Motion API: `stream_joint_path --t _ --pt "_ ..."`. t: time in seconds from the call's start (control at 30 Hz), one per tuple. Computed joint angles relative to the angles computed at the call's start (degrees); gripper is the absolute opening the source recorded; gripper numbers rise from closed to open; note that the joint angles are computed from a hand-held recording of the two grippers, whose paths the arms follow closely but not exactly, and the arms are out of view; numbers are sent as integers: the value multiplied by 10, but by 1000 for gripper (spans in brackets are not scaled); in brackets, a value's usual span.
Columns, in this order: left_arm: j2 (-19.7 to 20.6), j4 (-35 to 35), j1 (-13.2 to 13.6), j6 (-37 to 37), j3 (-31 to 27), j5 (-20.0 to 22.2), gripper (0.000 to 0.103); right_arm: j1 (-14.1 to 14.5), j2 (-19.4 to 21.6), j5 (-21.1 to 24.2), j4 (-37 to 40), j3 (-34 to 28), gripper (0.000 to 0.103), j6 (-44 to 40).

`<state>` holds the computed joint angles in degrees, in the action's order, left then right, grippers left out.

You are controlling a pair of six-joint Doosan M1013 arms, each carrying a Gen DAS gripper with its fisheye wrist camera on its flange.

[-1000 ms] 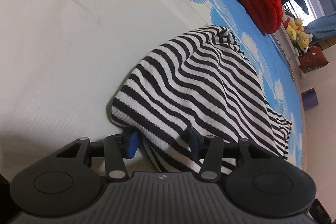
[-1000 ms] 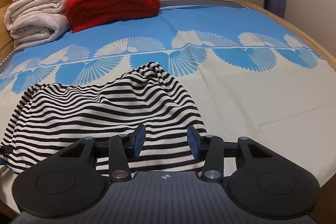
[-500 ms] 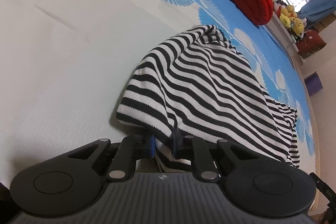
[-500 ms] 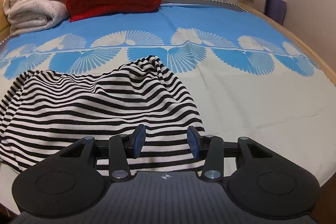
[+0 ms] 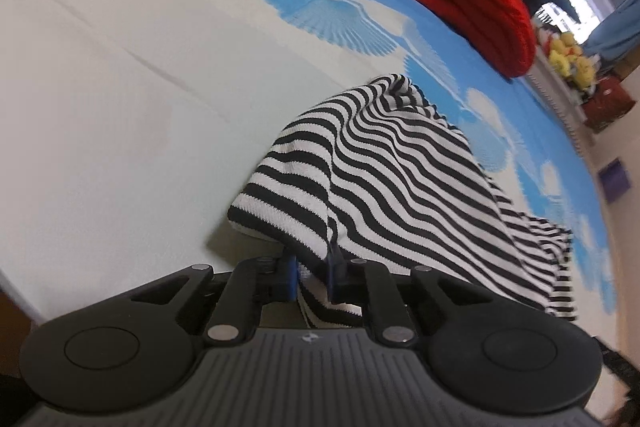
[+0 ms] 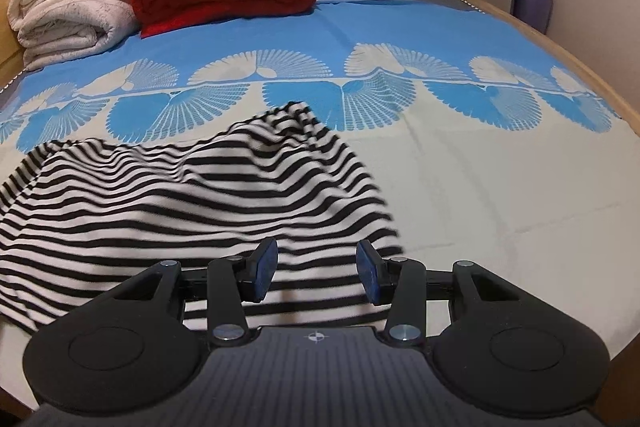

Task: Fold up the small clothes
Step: 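Grasp the striped bundle edge with the left gripper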

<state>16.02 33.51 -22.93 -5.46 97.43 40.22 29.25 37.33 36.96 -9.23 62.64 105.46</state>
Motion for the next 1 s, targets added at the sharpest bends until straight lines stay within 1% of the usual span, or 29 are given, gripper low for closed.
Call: stream_joint_path --t 0.03,0.1,0.17,0.23,0.27,0.3,0.37,0.43,0.5,0.53,0.57,0.6,0.7,0.9,0.97,1.0 --pt "1 -1 -2 6 -4 18 14 0 1 1 2 -1 45 0" --pt "0 -15 1 12 -2 23 14 -1 1 0 5 -1 45 0" --pt "-2 -54 10 22 6 1 16 -1 1 -2 8 0 45 -3" --pt "-4 -72 15 9 14 -13 21 -2 -1 -6 9 2 45 -7" --pt "-4 -83 19 2 18 -19 28 -3 -1 -8 10 4 45 -9" --pt "-4 -94 22 -1 20 -23 32 -3 -2 -8 11 4 45 -10" --pt "-4 -103 27 -10 23 -31 34 -6 -3 -10 13 7 45 -12" --pt "-3 -100 27 -13 22 -28 34 -8 -4 -10 15 8 45 -11" --pt "2 -93 24 -12 15 -16 34 -10 -5 -12 15 10 45 -10" --pt "3 -87 22 -11 13 -10 32 -11 -6 -12 15 11 45 -9" --pt "4 -81 20 -10 11 -6 25 -12 -6 -12 14 12 45 -9" --pt "6 -77 19 -8 7 -3 22 -12 -6 -12 14 12 45 -8" --pt "14 -60 13 -3 -8 21 18 -13 -7 -11 13 13 45 -6" --pt "23 -30 0 -1 -31 60 16 -13 -4 -9 15 3 45 -5" --pt "25 -23 -5 -3 -38 70 16 -16 0 -6 29 -12 45 -31" --pt "26 -19 -7 -4 -41 75 16 -19 1 -13 40 -20 45 -55"
